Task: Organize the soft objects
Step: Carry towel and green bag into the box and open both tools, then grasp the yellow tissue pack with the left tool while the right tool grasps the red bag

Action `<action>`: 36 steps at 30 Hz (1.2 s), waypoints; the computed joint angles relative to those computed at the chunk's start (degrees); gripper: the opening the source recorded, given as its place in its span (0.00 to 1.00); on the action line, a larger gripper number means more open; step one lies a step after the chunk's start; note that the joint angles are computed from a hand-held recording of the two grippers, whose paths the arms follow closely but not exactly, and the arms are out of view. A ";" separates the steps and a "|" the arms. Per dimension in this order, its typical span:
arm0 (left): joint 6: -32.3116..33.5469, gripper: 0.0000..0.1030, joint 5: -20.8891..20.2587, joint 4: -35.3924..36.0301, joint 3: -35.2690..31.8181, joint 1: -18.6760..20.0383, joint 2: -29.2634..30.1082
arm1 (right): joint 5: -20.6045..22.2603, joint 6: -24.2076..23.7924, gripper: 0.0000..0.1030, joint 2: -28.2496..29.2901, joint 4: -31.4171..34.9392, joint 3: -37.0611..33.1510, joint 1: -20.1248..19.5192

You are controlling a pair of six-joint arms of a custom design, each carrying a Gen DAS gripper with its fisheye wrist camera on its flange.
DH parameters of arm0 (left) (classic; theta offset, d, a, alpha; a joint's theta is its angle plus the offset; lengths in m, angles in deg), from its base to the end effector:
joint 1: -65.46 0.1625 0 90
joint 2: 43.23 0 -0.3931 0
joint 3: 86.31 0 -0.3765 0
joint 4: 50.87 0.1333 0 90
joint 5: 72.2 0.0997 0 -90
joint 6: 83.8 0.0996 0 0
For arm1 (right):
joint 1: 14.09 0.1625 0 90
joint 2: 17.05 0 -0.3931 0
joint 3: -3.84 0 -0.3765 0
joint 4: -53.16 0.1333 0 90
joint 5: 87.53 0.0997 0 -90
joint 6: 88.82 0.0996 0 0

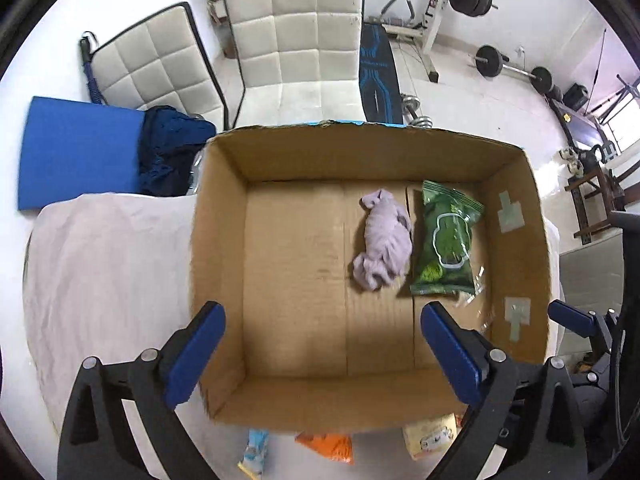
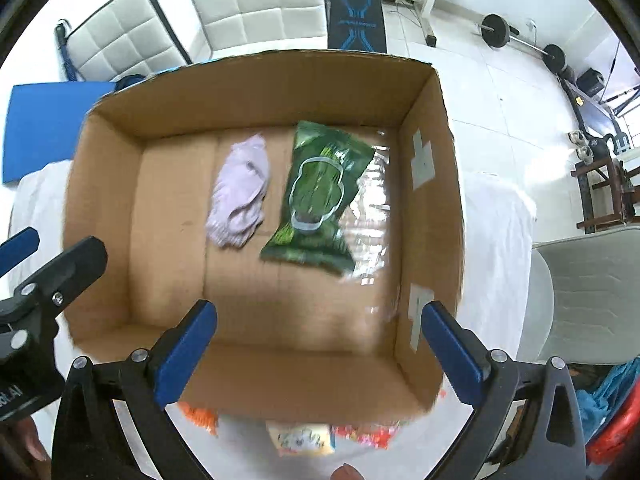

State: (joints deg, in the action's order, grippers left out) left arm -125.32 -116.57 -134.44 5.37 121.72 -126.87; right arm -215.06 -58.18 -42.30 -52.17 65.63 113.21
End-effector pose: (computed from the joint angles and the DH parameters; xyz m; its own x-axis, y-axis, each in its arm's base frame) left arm -0.1051 -0.5256 0.4082 -0.7176 -0.1317 -0.6839 0.0830 0.9588 -0.2717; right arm 0.4955 -0.5306 -0.0037 -0.7158 -0.1864 0.6730 -0.2326 0.9723 0.0218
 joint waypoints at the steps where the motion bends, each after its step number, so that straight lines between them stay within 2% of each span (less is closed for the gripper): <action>1: -0.51 0.97 0.26 -0.26 0.88 -0.65 -0.94 | -0.37 -0.41 1.00 -0.65 -0.08 0.22 0.22; 8: -8.52 0.97 4.68 5.19 5.10 -7.78 -8.04 | -2.53 -0.43 1.00 -6.79 -6.17 8.67 4.40; 16: -17.62 0.97 5.69 15.10 5.30 -15.77 -11.74 | -2.34 -0.15 1.00 -12.39 -6.49 13.01 8.00; 22: -21.33 0.97 4.82 19.83 4.52 -19.56 -12.86 | -0.93 0.38 1.00 -14.99 -7.17 15.29 9.49; 29: -23.47 0.97 3.35 21.70 6.04 -19.52 -15.13 | 3.37 3.90 1.00 -19.97 -7.68 21.73 6.90; 32: -23.98 0.97 1.28 22.49 9.20 -17.75 -16.43 | 4.00 8.14 1.00 -22.62 -6.35 27.19 3.73; 36: -22.47 0.97 -3.66 17.32 15.16 -13.12 -17.81 | 6.42 12.14 1.00 -24.52 -8.63 33.87 -1.46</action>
State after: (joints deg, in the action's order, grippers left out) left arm -147.79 -120.23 -117.12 20.53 108.61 -144.68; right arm -208.64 -46.04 -66.82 -60.80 99.50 111.75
